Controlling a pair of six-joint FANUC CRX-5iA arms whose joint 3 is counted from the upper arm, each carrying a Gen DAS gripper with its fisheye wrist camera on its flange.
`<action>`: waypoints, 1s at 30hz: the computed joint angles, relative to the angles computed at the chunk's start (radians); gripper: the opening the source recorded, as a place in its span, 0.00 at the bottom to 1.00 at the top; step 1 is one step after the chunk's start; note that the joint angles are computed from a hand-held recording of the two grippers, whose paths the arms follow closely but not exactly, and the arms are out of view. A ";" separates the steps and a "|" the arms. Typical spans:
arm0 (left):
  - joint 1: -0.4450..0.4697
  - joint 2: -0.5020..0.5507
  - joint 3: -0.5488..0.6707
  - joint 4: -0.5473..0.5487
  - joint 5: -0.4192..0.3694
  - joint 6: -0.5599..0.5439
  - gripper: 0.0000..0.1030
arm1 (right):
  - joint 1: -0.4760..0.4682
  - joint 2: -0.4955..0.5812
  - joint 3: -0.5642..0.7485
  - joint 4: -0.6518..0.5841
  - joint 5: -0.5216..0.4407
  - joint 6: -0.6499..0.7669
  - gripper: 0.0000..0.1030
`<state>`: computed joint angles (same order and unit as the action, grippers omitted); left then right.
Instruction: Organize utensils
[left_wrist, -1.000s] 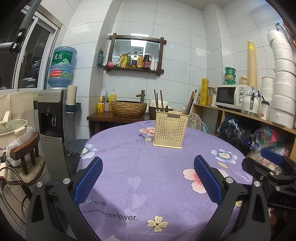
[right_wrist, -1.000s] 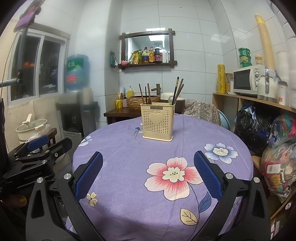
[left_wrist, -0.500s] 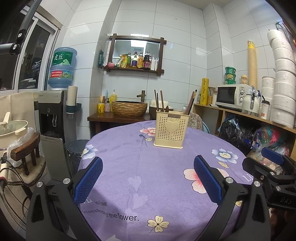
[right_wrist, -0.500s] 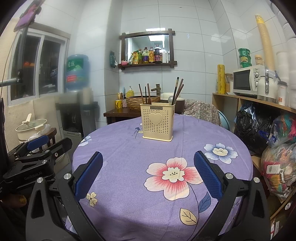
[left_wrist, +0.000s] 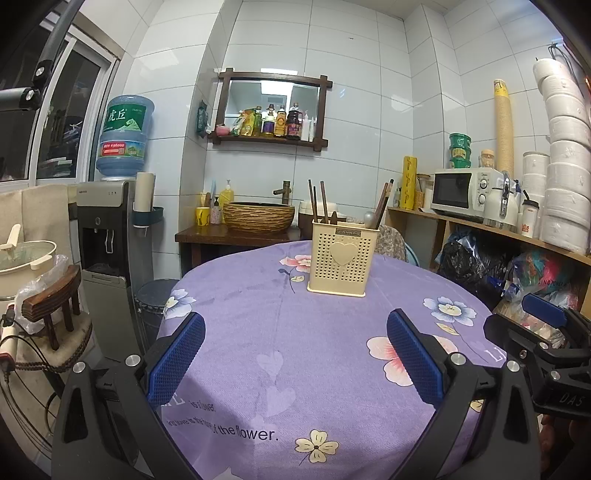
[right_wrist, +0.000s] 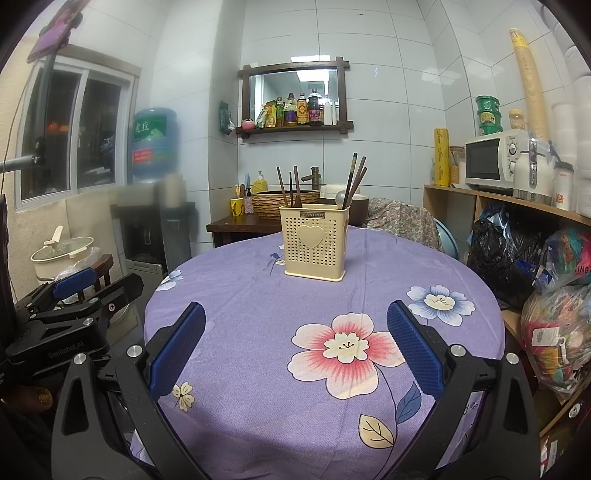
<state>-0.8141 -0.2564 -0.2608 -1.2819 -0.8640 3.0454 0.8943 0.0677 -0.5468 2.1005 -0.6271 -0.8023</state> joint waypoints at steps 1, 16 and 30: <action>0.000 -0.001 -0.001 0.000 0.000 0.000 0.95 | 0.000 0.000 0.000 0.000 0.000 0.000 0.94; 0.031 -0.013 -0.009 0.022 0.028 -0.027 0.95 | -0.004 -0.001 -0.001 0.005 0.005 -0.003 0.94; 0.040 -0.010 -0.004 0.037 -0.002 -0.041 0.95 | -0.005 0.001 -0.004 0.008 0.000 -0.005 0.94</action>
<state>-0.7740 -0.2659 -0.2647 -1.2447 -0.8662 3.0046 0.8888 0.0683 -0.5506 2.1089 -0.6275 -0.8076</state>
